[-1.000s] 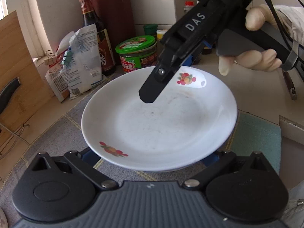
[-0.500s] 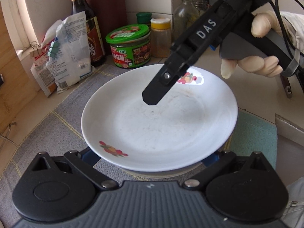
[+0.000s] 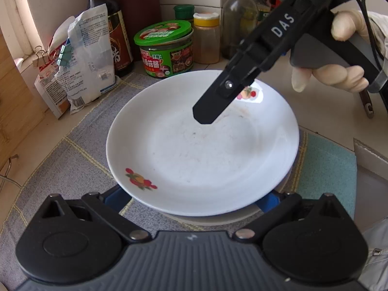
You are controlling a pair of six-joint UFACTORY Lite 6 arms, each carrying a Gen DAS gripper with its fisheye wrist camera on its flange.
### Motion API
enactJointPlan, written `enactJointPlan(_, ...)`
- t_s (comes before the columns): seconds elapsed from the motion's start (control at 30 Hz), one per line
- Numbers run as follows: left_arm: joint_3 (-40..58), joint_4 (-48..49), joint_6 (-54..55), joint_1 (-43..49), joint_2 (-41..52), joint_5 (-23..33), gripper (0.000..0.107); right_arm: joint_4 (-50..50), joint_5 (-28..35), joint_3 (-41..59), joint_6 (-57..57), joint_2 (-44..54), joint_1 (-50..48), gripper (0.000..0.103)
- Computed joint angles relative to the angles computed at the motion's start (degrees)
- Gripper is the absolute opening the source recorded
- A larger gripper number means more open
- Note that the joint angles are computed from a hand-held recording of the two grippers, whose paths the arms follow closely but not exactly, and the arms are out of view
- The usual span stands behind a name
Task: Organize plates and bowls
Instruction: 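Lower the held plate onto the plate stack with the right gripper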
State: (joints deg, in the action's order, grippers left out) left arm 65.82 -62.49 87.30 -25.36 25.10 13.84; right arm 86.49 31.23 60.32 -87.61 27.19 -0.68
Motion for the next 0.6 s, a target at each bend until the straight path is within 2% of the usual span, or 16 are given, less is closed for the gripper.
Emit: enactJointPlan(0.6,0.6,3.7,-2.0,0.5,-0.1,1.5,0.102,-0.2,0.5,-1.5,0.6,-1.8,-0.9,0.103)
